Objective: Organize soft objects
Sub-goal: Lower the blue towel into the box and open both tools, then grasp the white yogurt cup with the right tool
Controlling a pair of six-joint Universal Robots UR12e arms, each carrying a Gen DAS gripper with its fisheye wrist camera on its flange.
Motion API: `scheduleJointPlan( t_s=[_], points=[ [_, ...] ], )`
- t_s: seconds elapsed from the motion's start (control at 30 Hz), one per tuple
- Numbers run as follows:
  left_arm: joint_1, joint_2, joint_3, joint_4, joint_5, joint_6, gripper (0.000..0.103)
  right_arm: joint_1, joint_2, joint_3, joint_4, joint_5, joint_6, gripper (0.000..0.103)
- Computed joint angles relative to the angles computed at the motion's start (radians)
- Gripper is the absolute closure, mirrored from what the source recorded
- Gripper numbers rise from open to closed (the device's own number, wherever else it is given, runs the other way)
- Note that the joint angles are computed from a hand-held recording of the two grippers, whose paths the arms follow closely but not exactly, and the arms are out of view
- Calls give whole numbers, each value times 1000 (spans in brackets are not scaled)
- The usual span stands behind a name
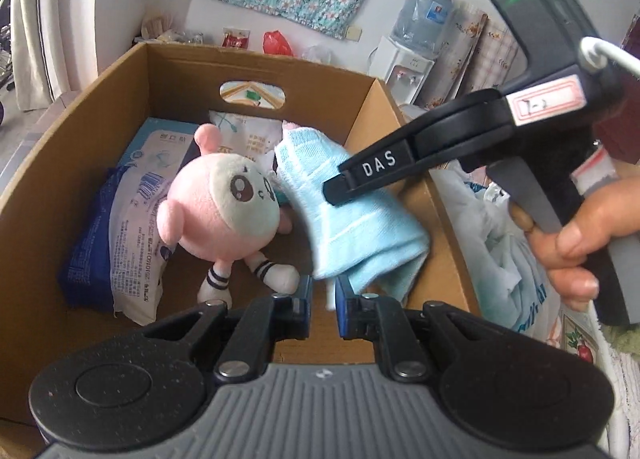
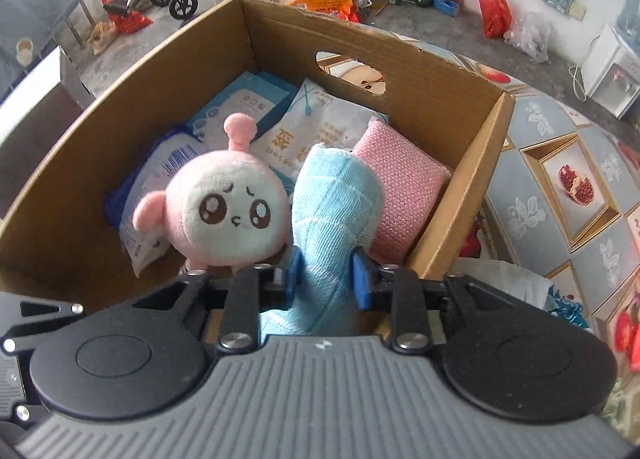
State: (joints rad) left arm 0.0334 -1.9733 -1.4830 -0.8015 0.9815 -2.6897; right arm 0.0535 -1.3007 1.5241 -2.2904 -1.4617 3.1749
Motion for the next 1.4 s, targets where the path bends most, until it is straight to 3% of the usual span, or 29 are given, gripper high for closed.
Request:
scheduleJointPlan(
  t_s=[0.1, 0.27, 0.37, 0.47, 0.53, 0.57, 0.63, 0.67, 0.7, 0.8, 0.93, 1.03, 1.17, 1.4],
  points=[
    [9, 14, -20, 35, -14, -4, 88, -33, -4, 14, -26, 79, 46, 72],
    [28, 43, -66, 104, -37, -11, 84, -45, -24, 38, -86, 117, 57, 72],
    [36, 61, -96, 155, -46, -22, 82, -63, -47, 67, -136, 188, 82, 72],
    [46, 82, -133, 226, -71, -31, 63, -93, -91, 132, -237, 296, 116, 71],
    [53, 96, -163, 293, -97, -37, 45, -119, -132, 197, -324, 365, 161, 54],
    [56, 104, -181, 328, -108, -44, 41, -131, -153, 234, -376, 394, 186, 50],
    [59, 121, -213, 385, -131, -55, 20, -153, -198, 323, -511, 433, 249, 40],
    [60, 129, -228, 408, -145, -60, 15, -165, -219, 363, -560, 450, 268, 36],
    [60, 137, -243, 431, -160, -66, 8, -177, -242, 408, -615, 462, 297, 27],
    [51, 162, -283, 475, -178, -66, 2, -220, -307, 535, -754, 501, 348, 17],
    [19, 190, -325, 510, -174, -26, 1, -269, -414, 679, -824, 430, 379, 14],
    [-9, 206, -341, 476, -189, 43, 0, -306, -498, 760, -836, 349, 405, 14],
    [-41, 214, -357, 433, -222, 103, 0, -368, -589, 853, -872, 298, 452, 13],
    [-107, 211, -382, 383, -203, 194, 1, -447, -653, 953, -905, 280, 517, 13]
  ],
)
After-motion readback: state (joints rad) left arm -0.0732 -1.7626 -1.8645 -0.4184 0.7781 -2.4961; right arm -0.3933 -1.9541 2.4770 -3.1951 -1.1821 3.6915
